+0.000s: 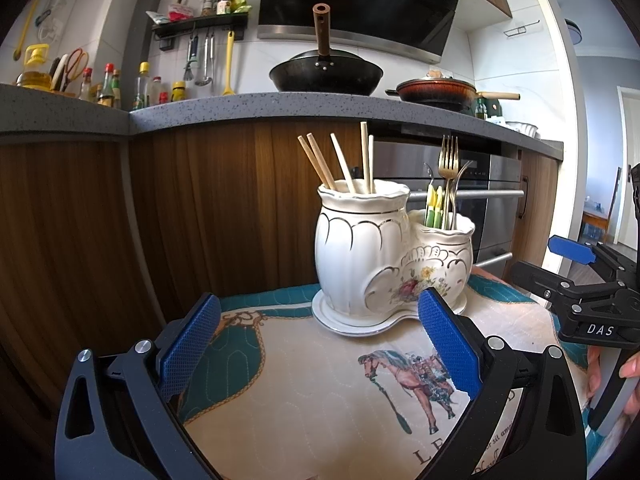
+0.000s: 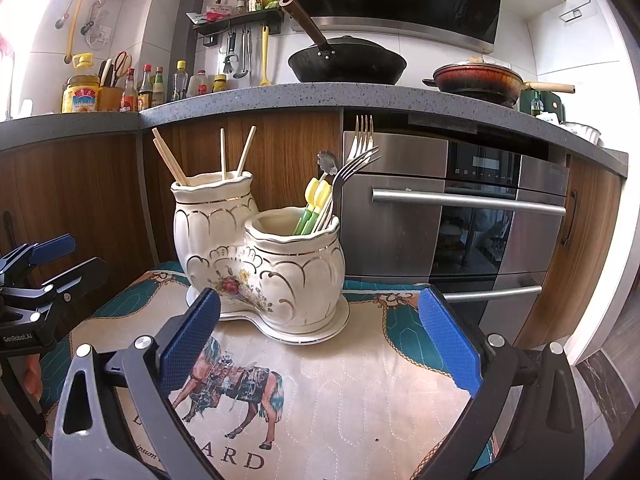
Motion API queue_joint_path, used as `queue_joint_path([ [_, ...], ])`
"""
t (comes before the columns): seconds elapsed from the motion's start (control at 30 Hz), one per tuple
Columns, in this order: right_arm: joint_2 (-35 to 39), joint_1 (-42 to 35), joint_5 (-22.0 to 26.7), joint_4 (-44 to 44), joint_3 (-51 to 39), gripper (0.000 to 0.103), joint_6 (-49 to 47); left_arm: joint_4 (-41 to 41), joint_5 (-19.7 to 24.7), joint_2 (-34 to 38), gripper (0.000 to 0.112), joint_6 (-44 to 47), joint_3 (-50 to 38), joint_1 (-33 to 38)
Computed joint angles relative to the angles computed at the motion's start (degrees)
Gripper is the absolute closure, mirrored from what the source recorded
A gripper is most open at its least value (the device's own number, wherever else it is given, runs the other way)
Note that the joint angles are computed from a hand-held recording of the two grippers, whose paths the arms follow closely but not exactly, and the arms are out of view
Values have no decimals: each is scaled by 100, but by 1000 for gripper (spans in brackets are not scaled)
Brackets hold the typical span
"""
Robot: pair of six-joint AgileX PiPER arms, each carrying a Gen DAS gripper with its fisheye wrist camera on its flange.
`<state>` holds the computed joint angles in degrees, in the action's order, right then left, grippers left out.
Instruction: Organize utensils
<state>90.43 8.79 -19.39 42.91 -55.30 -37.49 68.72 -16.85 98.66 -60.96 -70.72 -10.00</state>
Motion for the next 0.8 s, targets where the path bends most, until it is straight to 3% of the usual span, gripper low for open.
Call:
queue_joint_path([
  [0.8, 7, -13, 37, 34, -24, 5, -38, -24, 8, 5, 14, 18, 1, -11],
])
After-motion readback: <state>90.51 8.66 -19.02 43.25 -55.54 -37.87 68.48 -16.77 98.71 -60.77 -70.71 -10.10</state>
